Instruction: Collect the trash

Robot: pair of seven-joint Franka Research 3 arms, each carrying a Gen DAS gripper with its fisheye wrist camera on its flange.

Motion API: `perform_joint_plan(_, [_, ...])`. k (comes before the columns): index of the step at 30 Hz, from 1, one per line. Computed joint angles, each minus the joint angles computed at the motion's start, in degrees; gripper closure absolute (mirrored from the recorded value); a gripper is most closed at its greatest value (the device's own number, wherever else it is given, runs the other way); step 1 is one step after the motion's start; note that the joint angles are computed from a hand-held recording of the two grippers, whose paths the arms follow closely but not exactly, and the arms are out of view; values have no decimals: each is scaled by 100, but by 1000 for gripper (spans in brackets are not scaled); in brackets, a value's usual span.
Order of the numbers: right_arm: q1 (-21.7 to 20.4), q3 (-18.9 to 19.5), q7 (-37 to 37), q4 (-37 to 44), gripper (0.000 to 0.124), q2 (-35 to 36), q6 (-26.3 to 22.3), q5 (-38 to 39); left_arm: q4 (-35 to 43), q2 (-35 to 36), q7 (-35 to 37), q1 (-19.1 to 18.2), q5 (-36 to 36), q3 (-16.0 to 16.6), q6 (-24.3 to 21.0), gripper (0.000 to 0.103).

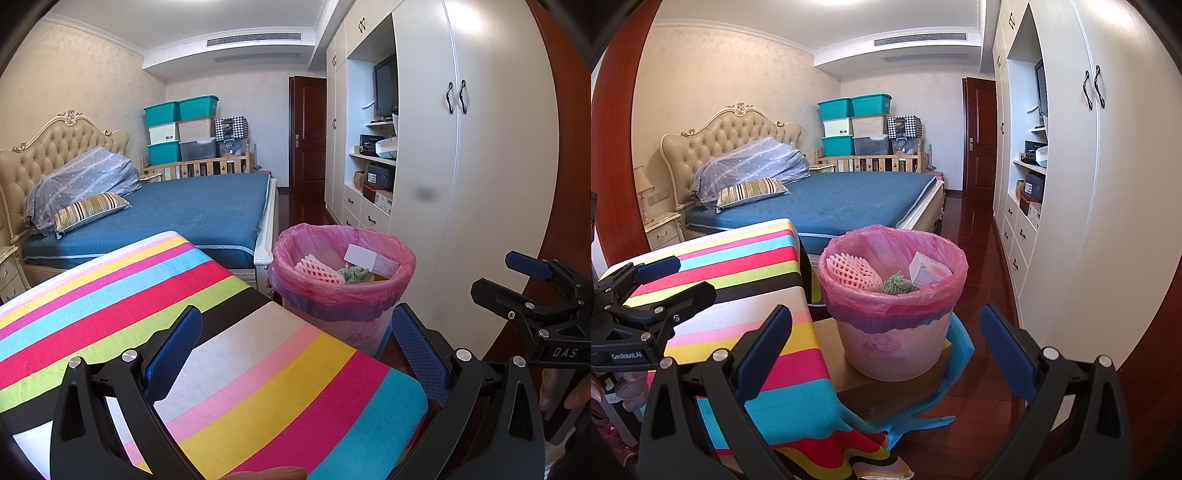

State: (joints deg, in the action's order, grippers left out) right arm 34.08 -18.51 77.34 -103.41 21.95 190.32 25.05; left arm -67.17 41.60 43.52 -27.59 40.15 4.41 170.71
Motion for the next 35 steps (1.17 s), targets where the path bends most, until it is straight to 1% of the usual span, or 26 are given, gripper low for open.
perform_joint_plan(6, [-46, 52, -19, 3, 26, -1, 8, -5, 9, 6, 10, -6, -11, 4, -1, 7])
perform_joint_plan(9, [-16, 21, -17, -1, 26, -4, -1, 0, -59, -24, -51, -33, 34, 60, 44, 7])
perform_joint_plan(15, [16, -5, -16, 2, 26, 7, -2, 10, -67, -30, -52, -24, 52, 45, 44, 7])
perform_joint_plan(17, [19, -15, -17, 5, 26, 6, -9, 7, -151, -77, -96, -43, 96, 90, 92, 7])
perform_joint_plan(21, [179, -180, 10, 16, 26, 28, -64, -2, -303, -166, -160, -56, 173, 149, 189, 7])
perform_joint_plan(23, [277, -292, 48, 26, 26, 39, -117, -30, -413, -240, -310, -127, 273, 284, 244, 7])
perform_joint_plan(25, [440, -478, 124, 58, 26, 61, -210, -97, -433, -291, -349, -131, 322, 287, 151, 7])
perform_joint_plan(26, [560, -611, 177, 74, 26, 69, -262, -157, -494, -337, -391, -113, 361, 289, 198, 7])
perform_joint_plan(28, [687, -732, 301, 89, 26, 68, -323, -301, -707, -503, -631, -166, 532, 460, 299, 7])
perform_joint_plan(30, [671, -663, 402, 146, 26, 51, -426, -468, -1001, -741, -862, -168, 734, 591, 390, 7])
perform_joint_plan(31, [621, -548, 422, 215, 26, 59, -501, -567, -1240, -928, -1076, -200, 895, 737, 429, 7])
perform_joint_plan(32, [529, -392, 421, 291, 26, 75, -558, -664, -1508, -1142, -1351, -246, 1100, 908, 410, 7])
perform_joint_plan(33, [371, -98, 350, 453, 26, 128, -664, -786, -1722, -1321, -1524, -231, 1253, 968, 383, 7])
perform_joint_plan(35, [161, 316, 269, 768, 26, 269, -862, -989, -2302, -1790, -2004, -213, 1650, 1189, 246, 7])
